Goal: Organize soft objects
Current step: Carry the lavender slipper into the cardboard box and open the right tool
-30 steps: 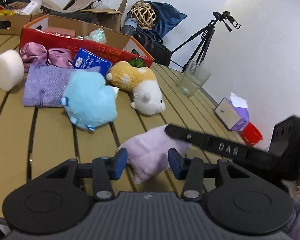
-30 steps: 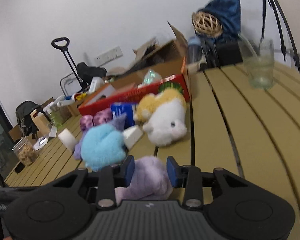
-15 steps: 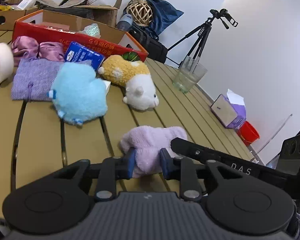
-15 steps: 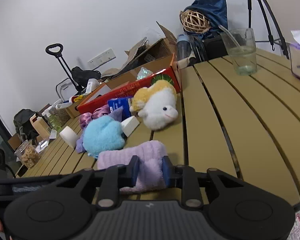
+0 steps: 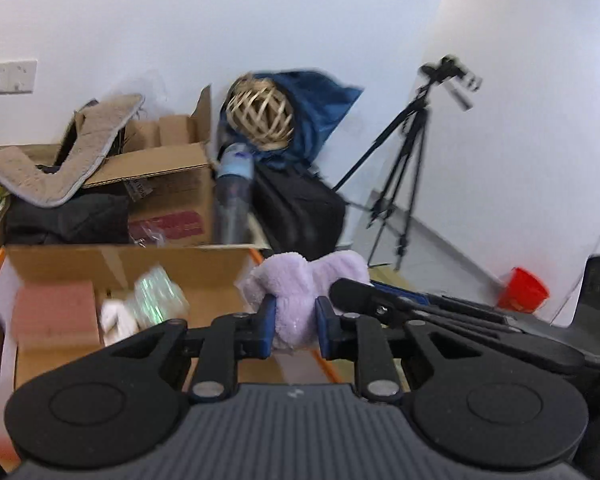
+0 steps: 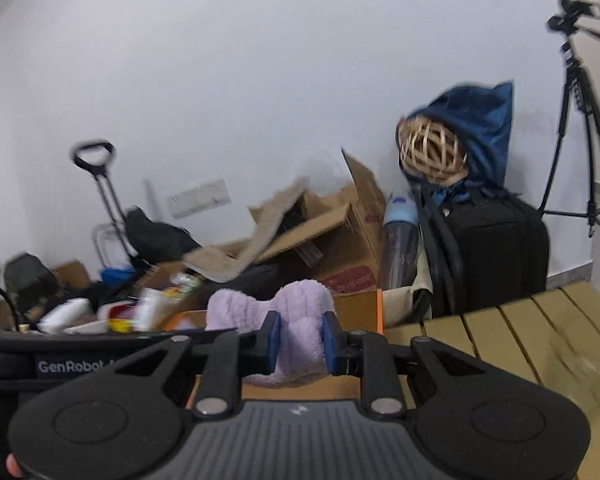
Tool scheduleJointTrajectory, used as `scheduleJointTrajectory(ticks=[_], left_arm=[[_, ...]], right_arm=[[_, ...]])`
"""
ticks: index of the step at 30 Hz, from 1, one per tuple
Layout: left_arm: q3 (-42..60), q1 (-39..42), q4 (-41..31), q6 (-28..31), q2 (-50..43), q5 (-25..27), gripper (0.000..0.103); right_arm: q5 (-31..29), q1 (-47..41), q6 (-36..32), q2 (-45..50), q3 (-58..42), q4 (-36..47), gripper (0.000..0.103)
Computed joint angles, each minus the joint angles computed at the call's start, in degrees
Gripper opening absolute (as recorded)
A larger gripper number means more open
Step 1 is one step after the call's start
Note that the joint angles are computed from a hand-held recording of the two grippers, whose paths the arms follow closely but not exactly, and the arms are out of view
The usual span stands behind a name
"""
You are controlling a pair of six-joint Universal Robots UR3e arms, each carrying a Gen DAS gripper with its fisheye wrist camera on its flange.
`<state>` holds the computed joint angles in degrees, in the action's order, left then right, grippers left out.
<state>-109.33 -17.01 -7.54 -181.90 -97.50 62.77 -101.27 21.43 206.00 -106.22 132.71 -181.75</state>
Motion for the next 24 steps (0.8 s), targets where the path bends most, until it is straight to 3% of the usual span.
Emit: scheduleJointTrajectory(ticks=[4,7,10,12,14,15,16,19,21,24], left_arm=[[18.6,0.4,-7.1,-3.6,-16.9,3.3,0.020],[34.0,0.6,-16.8,-5.5,-28.1,4.0,0.024],[40.9,-0.3,-19.0,-5.2,-32.9,8.2,0.035],[38.6,0.4,-15.8,-6.1,-31.9,8.9,0.049],[35.5,1.5,-13.8,-5.9,-29.0,8.9,0.052],[34.3,2.1,-13.3,-5.4,-27.6,8.2,0.056],[32.3,2.8,-12.7,-4.9,-25.6,7.6,0.058],[29.1,3.2,-14.5,-4.5,-19.2,8.5,0.061],[25.2,3.6,-15.7,-3.7,-13.1,8.4,0.064],[18.3,4.4,-17.5,-1.4,-2.2,8.2,0.069]], right_arm=[[11.3,-11.1,0.4,15.8,-12.9,4.3,0.022],[8.9,-11.5,0.1,27.0,-23.0,8.2,0.025],[6.6,-11.1,0.0,32.9,-26.4,7.3,0.028],[6.6,-11.3,-0.4,34.6,-28.1,8.4,0.030],[10.8,-12.9,-1.2,34.0,-28.1,10.7,0.051],[13.7,-13.9,-1.3,33.3,-27.8,11.4,0.055],[14.6,-14.2,-1.3,32.3,-26.7,10.6,0.053],[10.1,-12.5,0.1,27.6,-24.4,8.7,0.056],[10.9,-12.6,0.9,22.7,-23.2,11.3,0.056],[7.4,-9.9,-0.7,13.3,-22.3,17.9,0.056]])
